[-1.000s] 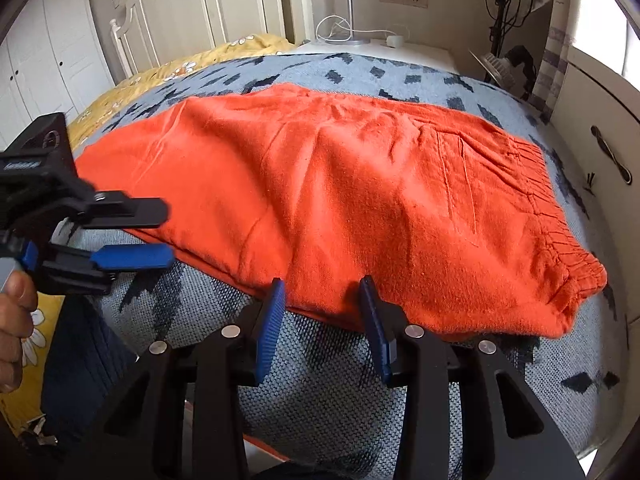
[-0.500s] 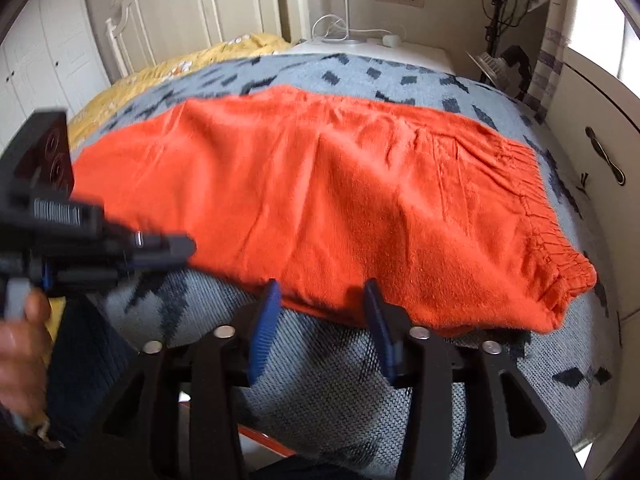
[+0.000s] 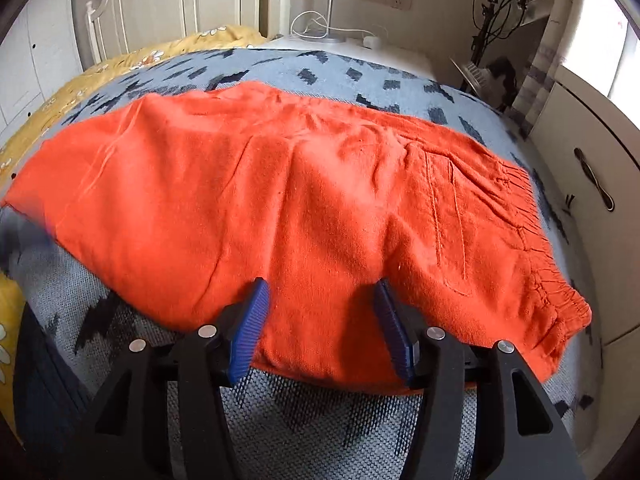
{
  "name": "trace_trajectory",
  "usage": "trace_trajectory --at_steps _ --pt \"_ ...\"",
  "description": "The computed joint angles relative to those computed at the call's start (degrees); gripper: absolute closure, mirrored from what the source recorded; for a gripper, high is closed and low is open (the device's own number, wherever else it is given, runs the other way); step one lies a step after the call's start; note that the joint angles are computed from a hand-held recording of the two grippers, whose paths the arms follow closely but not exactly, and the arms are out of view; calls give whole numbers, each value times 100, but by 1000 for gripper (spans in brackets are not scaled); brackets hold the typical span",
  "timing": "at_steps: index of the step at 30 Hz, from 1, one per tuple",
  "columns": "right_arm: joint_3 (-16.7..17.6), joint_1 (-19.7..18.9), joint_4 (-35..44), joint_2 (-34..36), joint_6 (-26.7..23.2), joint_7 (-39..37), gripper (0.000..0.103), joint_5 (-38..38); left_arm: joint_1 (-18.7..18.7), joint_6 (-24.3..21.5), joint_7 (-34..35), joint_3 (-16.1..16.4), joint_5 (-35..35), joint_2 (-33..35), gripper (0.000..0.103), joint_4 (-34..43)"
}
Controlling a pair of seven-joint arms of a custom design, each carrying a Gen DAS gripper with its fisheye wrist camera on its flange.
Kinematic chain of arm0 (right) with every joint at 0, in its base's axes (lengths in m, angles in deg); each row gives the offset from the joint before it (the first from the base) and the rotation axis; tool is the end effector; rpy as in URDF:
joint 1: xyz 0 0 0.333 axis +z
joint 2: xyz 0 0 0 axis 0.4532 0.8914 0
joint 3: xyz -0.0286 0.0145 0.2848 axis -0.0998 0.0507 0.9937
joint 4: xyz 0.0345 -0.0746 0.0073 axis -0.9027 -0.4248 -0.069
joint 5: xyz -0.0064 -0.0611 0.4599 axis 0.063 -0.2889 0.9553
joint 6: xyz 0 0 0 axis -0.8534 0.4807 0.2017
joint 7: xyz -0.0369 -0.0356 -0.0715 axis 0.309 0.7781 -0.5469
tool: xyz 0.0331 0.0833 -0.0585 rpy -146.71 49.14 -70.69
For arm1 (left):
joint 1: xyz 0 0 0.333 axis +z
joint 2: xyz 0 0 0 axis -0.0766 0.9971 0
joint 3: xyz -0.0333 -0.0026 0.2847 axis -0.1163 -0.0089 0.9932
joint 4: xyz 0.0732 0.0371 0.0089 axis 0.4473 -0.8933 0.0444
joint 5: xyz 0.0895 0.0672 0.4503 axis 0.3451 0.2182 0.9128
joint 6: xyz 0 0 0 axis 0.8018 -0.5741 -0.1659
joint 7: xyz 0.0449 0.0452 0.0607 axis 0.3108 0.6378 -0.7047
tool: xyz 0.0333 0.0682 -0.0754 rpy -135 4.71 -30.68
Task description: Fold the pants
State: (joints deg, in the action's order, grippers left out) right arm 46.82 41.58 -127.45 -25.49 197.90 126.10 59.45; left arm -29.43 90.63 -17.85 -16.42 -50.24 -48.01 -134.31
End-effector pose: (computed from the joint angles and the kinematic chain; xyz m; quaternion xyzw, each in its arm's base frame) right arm 0.4579 0.1943 0.4486 -0.7981 0.5119 -0.2010 0.2462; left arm 0.3900 -0.1268 0.4768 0.7442 -0.5170 0.4229 0.0071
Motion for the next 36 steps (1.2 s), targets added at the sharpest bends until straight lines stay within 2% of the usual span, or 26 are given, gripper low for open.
trace_trajectory --at_steps 2,3,4,5,7,8,9,11,12,15,19,20,21,22,23,24,27,31,35,36 --pt "59 -43 -22 -41 -27 33 48 -89 763 -267 171 -165 653 467 54 479" --pt "81 -56 -32 -56 -32 36 48 -135 1058 -488 292 -147 1007 887 56 878" --pt "56 -37 -26 -54 -54 3 48 -134 1153 -595 508 -128 960 1136 56 1115" --pt "6 -2 8 -39 -113 -50 48 -101 1082 -710 856 91 974 1559 56 1509" --pt "-130 79 156 49 -344 -171 47 44 971 -1009 1575 248 865 2255 56 2209" --pt "-138 78 218 97 -414 -191 46 68 679 -1232 2286 490 578 2690 56 2676" --pt "-110 46 275 147 -453 -192 45 32 519 -1286 2776 588 363 3053 56 3036" --pt "-57 6 317 176 -498 -153 44 -25 526 -1292 3212 457 400 3669 56 3597" --pt "-43 -3 313 172 -501 -130 43 -41 515 -1373 3574 425 413 4058 60 3947" --pt "-110 45 207 115 -382 -140 43 59 629 -1781 4207 241 565 4744 65 4592" --pt "-213 117 165 101 -323 -275 43 245 910 -2173 4417 -66 1105 5154 68 4908" --pt "-224 125 163 102 -314 -304 42 279 975 -2212 4531 -125 995 5138 73 4875" --pt "-241 137 158 103 -303 -338 42 321 1045 -2264 4700 -173 857 5082 89 4829" --pt "-251 140 161 109 -296 -364 42 351 1117 -2256 4687 -246 927 5069 96 4827" --pt "-245 134 153 102 -288 -373 42 367 1203 -2111 4498 -330 1140 5059 98 4816" --pt "-234 124 143 94 -277 -373 42 377 1293 -1961 4384 -388 1161 5048 98 4807" --pt "-202 96 158 100 -292 -362 42 370 1527 -1931 4309 -554 1014 5134 98 4960" --pt "-235 127 138 97 -252 -414 42 445 1795 -1883 4173 -852 1142 5204 80 5054" --pt "-223 125 87 67 -178 -411 42 483 2029 -1843 4370 -1089 521 5290 77 5260" --pt "-228 128 83 67 -169 -421 42 492 2044 -1881 4517 -1146 346 5319 67 5322"
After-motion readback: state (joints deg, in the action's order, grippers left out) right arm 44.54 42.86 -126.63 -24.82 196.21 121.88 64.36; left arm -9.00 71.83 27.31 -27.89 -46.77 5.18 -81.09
